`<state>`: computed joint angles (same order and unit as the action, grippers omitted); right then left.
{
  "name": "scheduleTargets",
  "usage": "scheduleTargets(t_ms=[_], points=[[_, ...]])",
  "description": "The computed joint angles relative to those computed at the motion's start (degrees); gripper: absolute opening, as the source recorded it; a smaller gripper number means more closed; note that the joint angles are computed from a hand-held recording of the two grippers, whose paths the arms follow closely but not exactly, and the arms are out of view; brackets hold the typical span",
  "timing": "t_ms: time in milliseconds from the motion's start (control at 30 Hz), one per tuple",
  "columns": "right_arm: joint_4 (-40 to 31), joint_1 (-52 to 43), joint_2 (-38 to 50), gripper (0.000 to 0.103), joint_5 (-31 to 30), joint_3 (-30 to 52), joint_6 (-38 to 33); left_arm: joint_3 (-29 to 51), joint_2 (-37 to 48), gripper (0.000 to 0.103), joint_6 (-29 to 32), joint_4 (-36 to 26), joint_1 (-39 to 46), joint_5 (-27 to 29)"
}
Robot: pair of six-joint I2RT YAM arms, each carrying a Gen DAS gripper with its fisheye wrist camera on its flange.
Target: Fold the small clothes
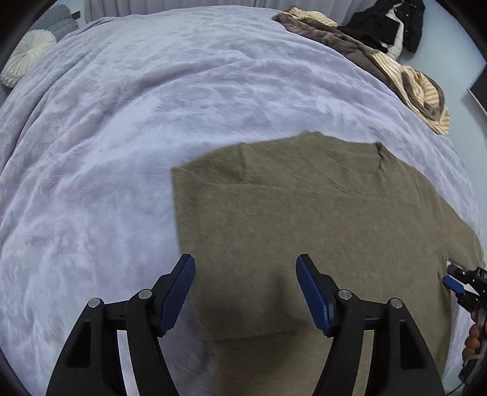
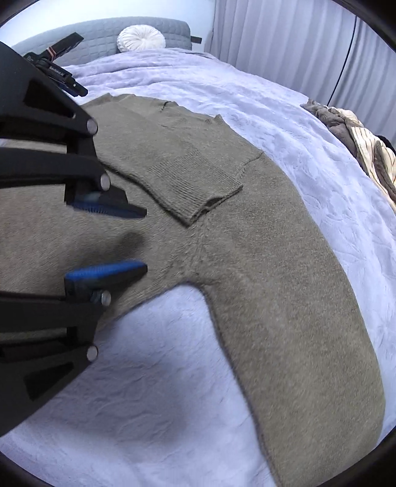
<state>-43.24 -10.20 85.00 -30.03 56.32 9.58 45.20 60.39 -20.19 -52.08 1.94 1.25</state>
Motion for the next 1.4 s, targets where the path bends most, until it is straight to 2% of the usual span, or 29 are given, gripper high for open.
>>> scheduleTargets(t_ms=[133,233,367,533,733,967,1067,1100,1167,1400], points=[[-1.99,-0.54,-1.62,0.044,-0.75,-1.18,-2.7,1.42,3.92,0.07,-10.78,1.88,-16.15,-1.33],[-4.61,-3.06,-1.62,0.044,-2.55,-1.22,-7.08,4.09,9.1,0.07,-15.34,4.02,-24.45,-1.69],[-6.65,-7.57,-1.22,0.044,-4.73,-0.13,-11.04,8.67,16.08,0.07,-19.78,6.69,-32.08,-2.59],[-7.2,-16.67,1.77,0.046,-3.9,4.3,-14.26,14.99,24.75,0.07,-22.47,8.09,-38.12,-3.27],[-3.82,-28.68,9.19,0.046,-5.74,11.41,-11.24,21.43,31.91,0.07,-23.41,8.96,-40.59,-2.91],[7.1,-38.06,15.62,0.046,-13.65,14.47,5.65,25.7,36.15,0.07,-24.84,9.58,-41.02,-2.89],[6.94,-38.43,19.28,0.045,-18.15,17.18,8.59,26.18,36.82,0.07,-25.55,10.08,-40.92,-3.09],[6.72,-38.25,19.74,0.043,-19.47,17.66,9.36,25.82,36.51,0.07,-25.83,10.37,-40.8,-3.1],[6.79,-37.23,19.94,0.011,-22.2,18.24,10.35,25.04,35.77,0.07,-26.41,10.83,-40.49,-3.39],[4.57,-24.95,13.51,0.01,-25.67,20.49,3.49,18.88,29.04,0.07,-28.04,11.2,-37.57,-4.88]])
